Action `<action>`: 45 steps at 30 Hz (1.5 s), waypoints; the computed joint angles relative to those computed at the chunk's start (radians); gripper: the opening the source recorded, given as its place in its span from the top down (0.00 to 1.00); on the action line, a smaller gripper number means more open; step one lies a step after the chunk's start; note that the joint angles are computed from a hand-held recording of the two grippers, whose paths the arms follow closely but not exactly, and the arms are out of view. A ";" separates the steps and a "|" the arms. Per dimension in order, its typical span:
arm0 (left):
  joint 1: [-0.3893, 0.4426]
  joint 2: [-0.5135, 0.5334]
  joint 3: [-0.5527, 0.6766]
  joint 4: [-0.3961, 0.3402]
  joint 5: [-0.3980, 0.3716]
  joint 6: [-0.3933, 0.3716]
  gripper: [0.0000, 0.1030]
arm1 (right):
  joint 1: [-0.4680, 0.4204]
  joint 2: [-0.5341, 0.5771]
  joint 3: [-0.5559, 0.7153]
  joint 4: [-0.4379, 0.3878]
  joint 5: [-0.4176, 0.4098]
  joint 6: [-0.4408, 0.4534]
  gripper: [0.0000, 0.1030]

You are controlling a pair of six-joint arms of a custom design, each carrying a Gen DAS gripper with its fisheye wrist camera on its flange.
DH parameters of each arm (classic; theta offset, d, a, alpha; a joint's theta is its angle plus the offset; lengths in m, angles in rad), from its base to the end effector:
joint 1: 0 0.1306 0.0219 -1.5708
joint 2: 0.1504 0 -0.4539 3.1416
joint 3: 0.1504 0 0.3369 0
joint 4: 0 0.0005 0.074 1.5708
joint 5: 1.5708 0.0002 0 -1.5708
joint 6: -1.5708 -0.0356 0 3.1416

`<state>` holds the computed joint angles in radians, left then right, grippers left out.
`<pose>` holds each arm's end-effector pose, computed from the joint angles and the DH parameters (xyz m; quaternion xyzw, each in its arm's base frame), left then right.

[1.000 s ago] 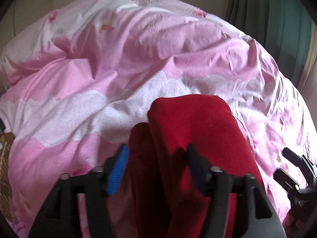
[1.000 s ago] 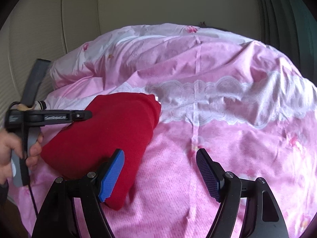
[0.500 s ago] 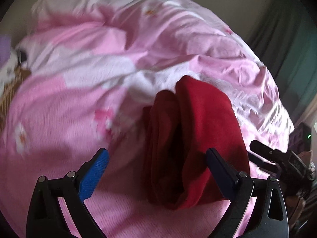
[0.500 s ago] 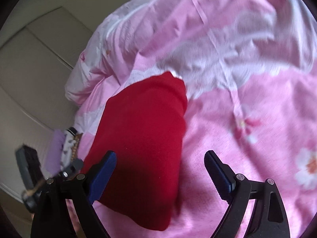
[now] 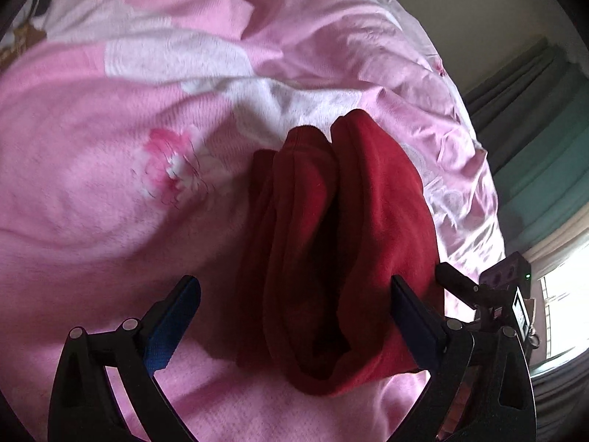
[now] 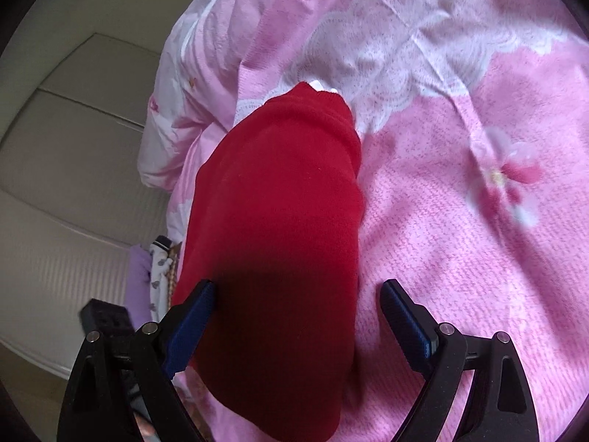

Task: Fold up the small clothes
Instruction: 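Carry the red bundle with both grippers to the lilac clothes stack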

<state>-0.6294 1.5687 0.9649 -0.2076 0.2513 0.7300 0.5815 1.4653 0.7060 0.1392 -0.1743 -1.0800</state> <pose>0.3509 -0.2671 0.3094 0.0001 0.9226 -0.3217 0.2128 0.3105 0.2109 0.2886 0.1799 0.8682 0.3888 0.2503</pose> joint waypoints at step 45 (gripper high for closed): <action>0.184 -0.287 0.088 -0.185 0.220 -0.158 0.44 | 0.140 -0.001 0.295 -0.037 0.051 -0.046 0.37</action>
<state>-0.4459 1.2814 1.0527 -0.3923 0.4710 0.5722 0.7215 1.4638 1.0008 0.1023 -0.1228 -1.1255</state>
